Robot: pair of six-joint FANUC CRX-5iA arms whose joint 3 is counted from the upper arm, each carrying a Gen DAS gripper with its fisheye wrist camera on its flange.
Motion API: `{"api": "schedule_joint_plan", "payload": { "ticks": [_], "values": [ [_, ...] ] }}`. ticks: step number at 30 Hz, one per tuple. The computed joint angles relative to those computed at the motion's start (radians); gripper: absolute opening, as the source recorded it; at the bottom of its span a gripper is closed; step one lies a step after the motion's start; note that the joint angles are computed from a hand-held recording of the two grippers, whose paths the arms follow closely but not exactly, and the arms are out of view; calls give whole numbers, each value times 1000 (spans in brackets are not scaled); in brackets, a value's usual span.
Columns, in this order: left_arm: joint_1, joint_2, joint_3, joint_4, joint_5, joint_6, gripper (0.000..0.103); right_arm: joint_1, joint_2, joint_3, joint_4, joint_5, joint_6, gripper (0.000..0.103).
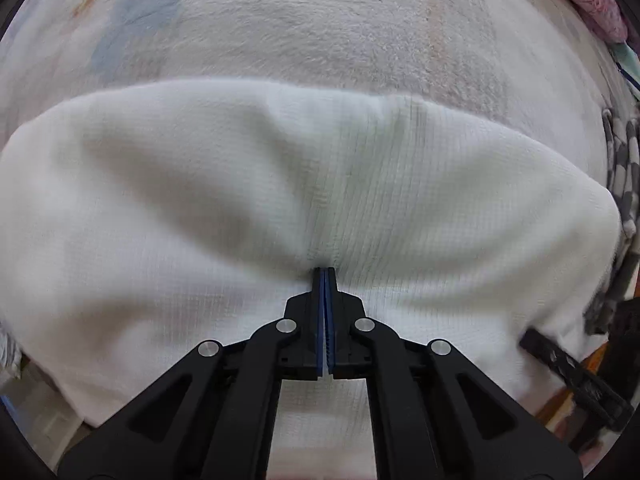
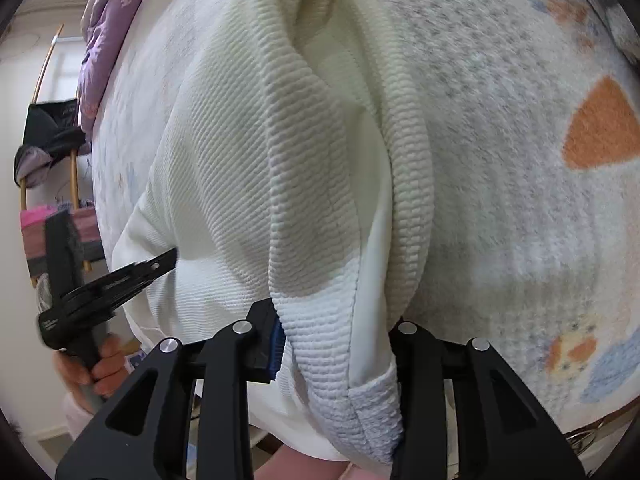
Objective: Fold large clothes
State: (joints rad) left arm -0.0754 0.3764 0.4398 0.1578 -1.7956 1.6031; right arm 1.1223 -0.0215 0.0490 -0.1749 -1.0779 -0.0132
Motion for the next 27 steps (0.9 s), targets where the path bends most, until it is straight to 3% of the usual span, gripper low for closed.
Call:
{"api": "schedule_joint_plan", "payload": {
  "ticks": [2,5,7,12,16,19,22,24,27],
  "values": [
    [18,-52,-55,23,-32,-11,2,0,-3,-5,0,13,-2,33],
    [40,-186,-263,35,103,-54,2,0,-16,-34,-5,47,-13,35],
    [35,-198,-297,24,151,-52,3,6,-27,-50,-4,55,-14,36],
    [13,-147,-190,-13,28,33,2,2,-16,-31,-6,31,-7,36],
    [28,-260,-313,-4,81,-45,2,3,-16,-31,-7,29,10,38],
    [35,-224,-327,14,120,-37,3,7,-25,-50,1,51,-14,39],
    [57,-169,-249,25,18,9,2,6,-25,-43,-2,35,-11,39],
    [67,-187,-234,10,-39,-6,3,9,-25,-42,3,29,-9,39],
    [75,-231,-330,-32,-57,-48,4,10,-30,-51,5,35,-12,40]
  ]
}}
